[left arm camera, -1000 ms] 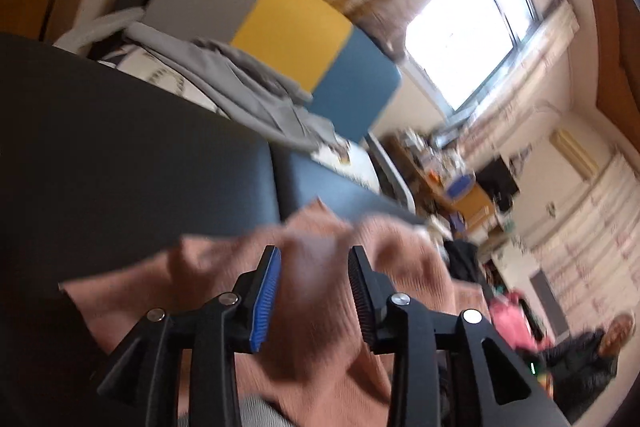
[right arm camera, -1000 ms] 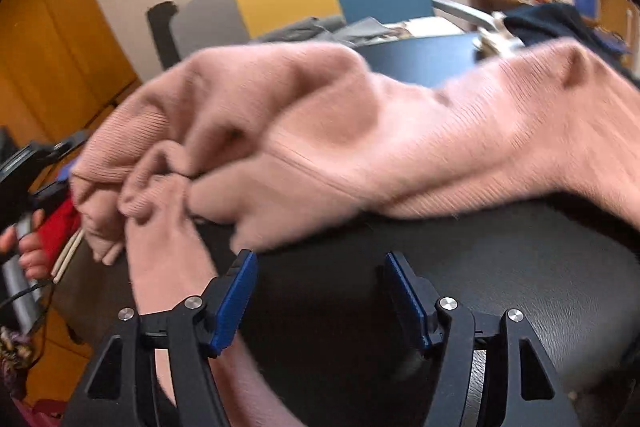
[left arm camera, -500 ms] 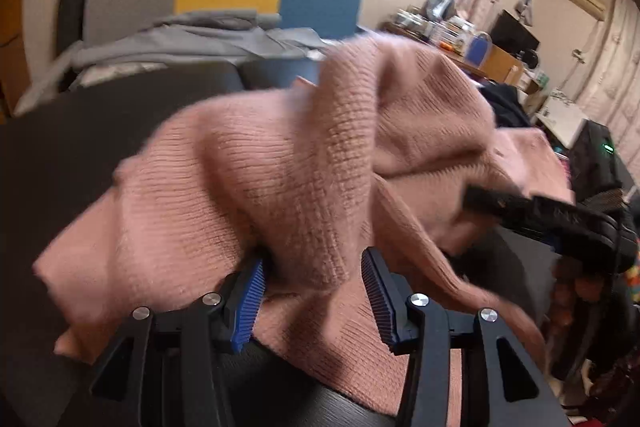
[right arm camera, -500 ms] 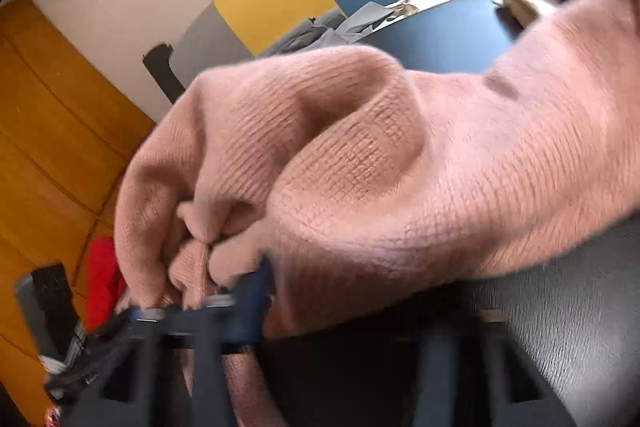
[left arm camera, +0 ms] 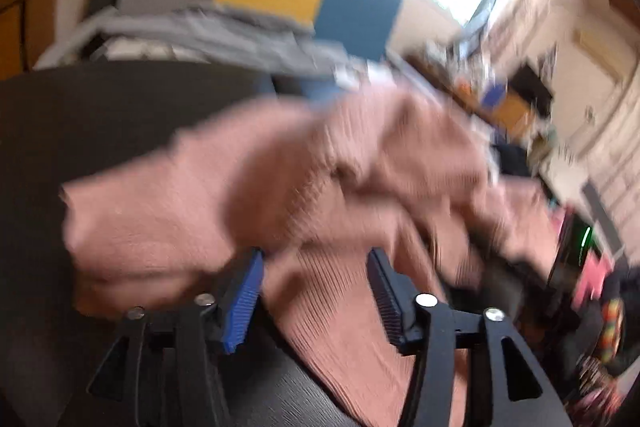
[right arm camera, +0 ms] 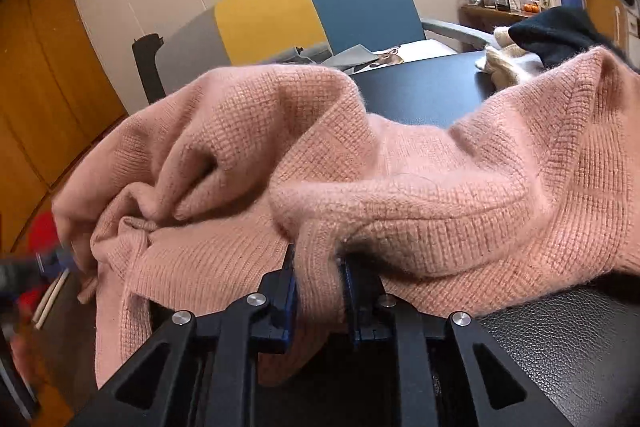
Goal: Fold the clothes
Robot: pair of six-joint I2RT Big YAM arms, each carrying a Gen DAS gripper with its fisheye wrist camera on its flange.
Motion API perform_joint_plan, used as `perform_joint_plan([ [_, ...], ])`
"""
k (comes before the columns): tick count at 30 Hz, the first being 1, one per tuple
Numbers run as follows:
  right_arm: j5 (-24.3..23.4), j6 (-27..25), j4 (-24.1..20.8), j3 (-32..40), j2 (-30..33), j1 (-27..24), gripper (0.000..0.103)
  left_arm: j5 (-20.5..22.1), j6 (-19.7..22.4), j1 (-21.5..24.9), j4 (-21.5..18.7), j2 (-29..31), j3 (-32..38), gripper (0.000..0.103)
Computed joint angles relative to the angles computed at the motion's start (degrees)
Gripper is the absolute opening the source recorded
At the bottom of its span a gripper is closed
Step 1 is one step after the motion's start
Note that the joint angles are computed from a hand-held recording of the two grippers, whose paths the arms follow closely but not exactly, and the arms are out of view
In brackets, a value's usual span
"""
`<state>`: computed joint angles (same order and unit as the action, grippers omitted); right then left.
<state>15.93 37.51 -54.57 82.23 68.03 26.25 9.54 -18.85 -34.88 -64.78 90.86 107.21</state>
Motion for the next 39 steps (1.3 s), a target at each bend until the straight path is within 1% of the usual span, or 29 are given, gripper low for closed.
perform_joint_plan([
  [1,-0.35,0.03,0.27,-0.15,-0.22,-0.14,0.021,-0.63,0.48,-0.94,-0.83,0.57,0.10,0.061],
  [3,-2.74,0.64,2.42,-2.06,-1.91,-1.37,0.021,-2.40,0.65,-2.95,-2.01,2.02,1.06,0.065],
  [5,-3.71,1.64,4.12,-2.94,-2.40,-1.72,0.021,-4.28,1.34,-4.21,-1.91,2.57,1.72,0.081],
  [7,-4.09,2.45,5.58,-3.89,-3.02,-1.73,0.021,-6.91,2.62,-5.53,-4.16,4.60,4.39,0.087],
  [8,-3.81,2.47,5.67,-3.93,-3.01,-1.55,0.021,-9.06,3.92,-6.36,-5.41,5.87,5.96,0.092],
  [9,-3.51,2.49,5.73,-3.96,-2.98,-1.35,0.021,-11.36,5.61,-7.28,-5.89,6.82,6.94,0.094],
  [10,-3.21,2.50,5.79,-3.98,-2.95,-1.15,0.021,-13.83,7.21,-8.20,-5.97,7.59,7.56,0.095],
  [11,-2.87,2.61,5.77,-3.97,-2.94,-0.88,0.021,-16.16,8.20,-9.00,-4.70,7.61,6.90,0.097],
  [12,-2.52,2.72,5.75,-3.95,-2.92,-0.60,0.021,-16.35,8.02,-9.19,-3.10,7.24,5.94,0.097],
  [13,-2.17,2.83,5.72,-3.93,-2.91,-0.32,0.022,-16.55,7.84,-9.38,-1.49,6.89,5.00,0.095],
  [14,-1.90,3.02,5.61,-3.93,-3.03,-0.05,0.022,-16.44,7.79,-9.46,-0.25,6.61,4.34,0.084],
  [15,-1.63,3.21,5.49,-3.93,-3.17,0.22,0.022,-15.35,8.11,-9.24,-0.13,6.51,4.50,0.073],
  [16,-1.69,3.17,5.51,-3.81,-3.08,0.17,0.022,-14.25,8.42,-9.01,-0.04,6.42,4.67,0.038],
  [17,-1.74,3.22,5.58,-3.77,-3.05,0.16,0.022,-12.74,8.43,-8.64,-0.45,6.49,5.14,0.023],
  [18,-1.78,3.27,5.67,-3.75,-3.01,0.16,0.022,-10.22,7.46,-7.89,-2.08,6.91,6.21,0.023],
  [19,-1.90,3.29,5.79,-3.76,-2.99,0.09,0.022,-8.52,6.38,-7.25,-2.60,6.78,6.48,0.022],
  [21,-2.17,3.32,6.04,-3.78,-2.95,-0.07,0.022,-6.59,4.76,-5.99,-2.95,5.83,6.59,0.022],
  [22,-2.30,3.31,6.20,-3.91,-2.99,-0.18,0.022,-5.77,4.00,-5.13,-1.85,4.72,5.82,0.022],
  [23,-2.32,3.30,6.31,-4.04,-3.07,-0.20,0.022,-4.21,2.54,-3.98,0.08,3.02,4.82,0.022],
  [25,-1.12,4.03,6.86,-3.00,-1.35,0.64,0.022,-2.41,0.45,-1.77,3.35,0.64,3.97,0.022],
  [26,-1.08,4.00,6.90,-2.97,-1.26,0.63,0.022,-1.86,-0.51,-0.58,4.79,-0.53,3.76,0.022],
  [28,-1.28,3.82,6.94,-3.04,-1.28,0.42,0.022,-2.77,-1.26,2.34,6.40,-3.07,3.96,0.022],
  [32,-1.09,3.82,6.76,-2.90,-1.16,0.50,0.022,-2.71,-0.98,9.58,7.53,-6.10,3.15,0.022],
  [33,-0.88,3.90,6.65,-2.81,-1.09,0.66,0.022,-3.35,-0.25,11.52,7.24,-7.01,2.07,0.022],
  [36,-0.66,3.85,6.34,-2.64,-1.09,0.79,0.022,-3.29,1.35,16.48,1.23,-6.94,0.79,0.024],
  [38,-0.72,3.84,6.25,-2.58,-1.10,0.74,0.022,-2.13,-0.01,18.56,-3.07,-6.30,-0.95,0.026],
  [39,-0.60,3.94,6.18,-2.47,-1.01,0.86,0.022,-1.98,-0.76,18.88,-2.74,-7.08,-3.03,0.026],
])
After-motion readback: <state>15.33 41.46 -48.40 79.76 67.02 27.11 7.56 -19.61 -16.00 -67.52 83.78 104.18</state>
